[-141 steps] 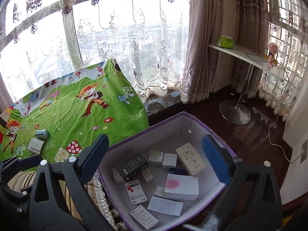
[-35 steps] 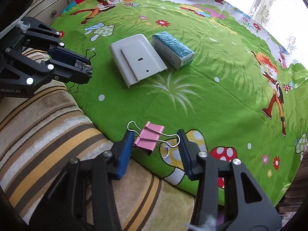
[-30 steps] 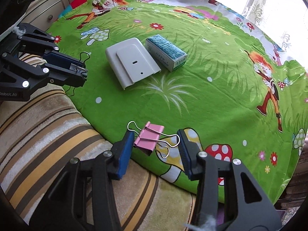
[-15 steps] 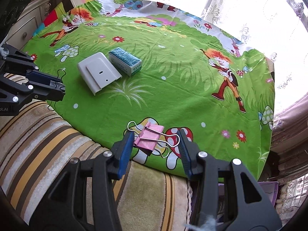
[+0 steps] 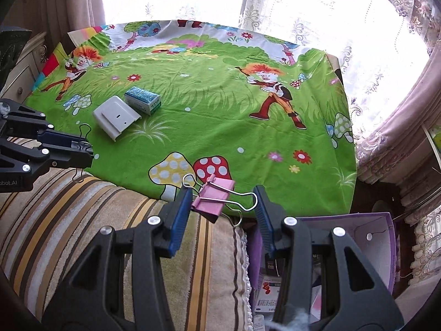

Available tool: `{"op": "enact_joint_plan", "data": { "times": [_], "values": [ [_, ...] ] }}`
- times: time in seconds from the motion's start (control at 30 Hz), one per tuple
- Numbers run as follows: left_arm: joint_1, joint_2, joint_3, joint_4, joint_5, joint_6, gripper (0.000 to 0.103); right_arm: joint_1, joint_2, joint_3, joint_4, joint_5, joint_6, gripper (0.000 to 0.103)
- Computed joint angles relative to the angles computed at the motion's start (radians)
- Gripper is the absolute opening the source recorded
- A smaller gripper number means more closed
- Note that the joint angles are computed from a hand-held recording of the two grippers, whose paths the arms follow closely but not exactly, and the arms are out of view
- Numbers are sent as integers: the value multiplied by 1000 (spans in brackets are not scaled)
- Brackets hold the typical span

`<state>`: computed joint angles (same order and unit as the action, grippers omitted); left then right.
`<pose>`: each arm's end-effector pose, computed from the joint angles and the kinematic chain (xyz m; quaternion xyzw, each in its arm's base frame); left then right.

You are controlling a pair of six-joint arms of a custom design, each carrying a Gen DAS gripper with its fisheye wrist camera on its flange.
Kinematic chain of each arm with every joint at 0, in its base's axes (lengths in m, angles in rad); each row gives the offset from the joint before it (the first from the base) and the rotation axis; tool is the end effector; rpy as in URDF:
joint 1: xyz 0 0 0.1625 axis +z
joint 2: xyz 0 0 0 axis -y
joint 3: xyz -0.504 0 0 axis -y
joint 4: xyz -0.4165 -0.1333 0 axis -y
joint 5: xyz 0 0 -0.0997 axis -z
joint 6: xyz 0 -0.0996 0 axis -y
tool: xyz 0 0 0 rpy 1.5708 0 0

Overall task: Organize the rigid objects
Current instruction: 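Carry both binder clips into the purple box and open both tools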

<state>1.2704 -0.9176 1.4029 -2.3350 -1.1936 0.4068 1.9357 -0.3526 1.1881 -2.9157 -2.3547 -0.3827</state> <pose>-0.0732 -0.8107 0.3069 0.3124 0.9216 -0.1265 0.1927 0.3707 -0.7938 0.0147 0.2370 -0.8677 0.2296 0.3717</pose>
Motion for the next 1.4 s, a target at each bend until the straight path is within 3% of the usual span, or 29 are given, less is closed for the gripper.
{"op": "enact_joint_plan", "data": {
  "times": [0.47, 0.67, 0.97, 1.07, 1.17, 1.23, 1.4],
  "values": [
    [-59, 39, 24, 77, -163, -99, 18, -30, -181, 275, -194, -82, 149, 50],
    [-74, 58, 31, 90, -220, -165, 18, -44, -222, 330, -256, -143, 192, 50],
    [-106, 76, 56, 96, -271, -131, 18, -57, -264, 375, -327, -192, 232, 50],
    [-112, 81, 58, 105, -291, -119, 30, -58, -268, 380, -346, -197, 241, 50],
    [-114, 80, 62, 94, -288, -114, 39, -58, -272, 382, -354, -193, 250, 58],
    [-112, 79, 62, 91, -290, -122, 39, -57, -270, 381, -364, -193, 245, 71],
    [-106, 78, 59, 89, -294, -137, 39, -56, -277, 386, -362, -164, 259, 73]
  ]
}}
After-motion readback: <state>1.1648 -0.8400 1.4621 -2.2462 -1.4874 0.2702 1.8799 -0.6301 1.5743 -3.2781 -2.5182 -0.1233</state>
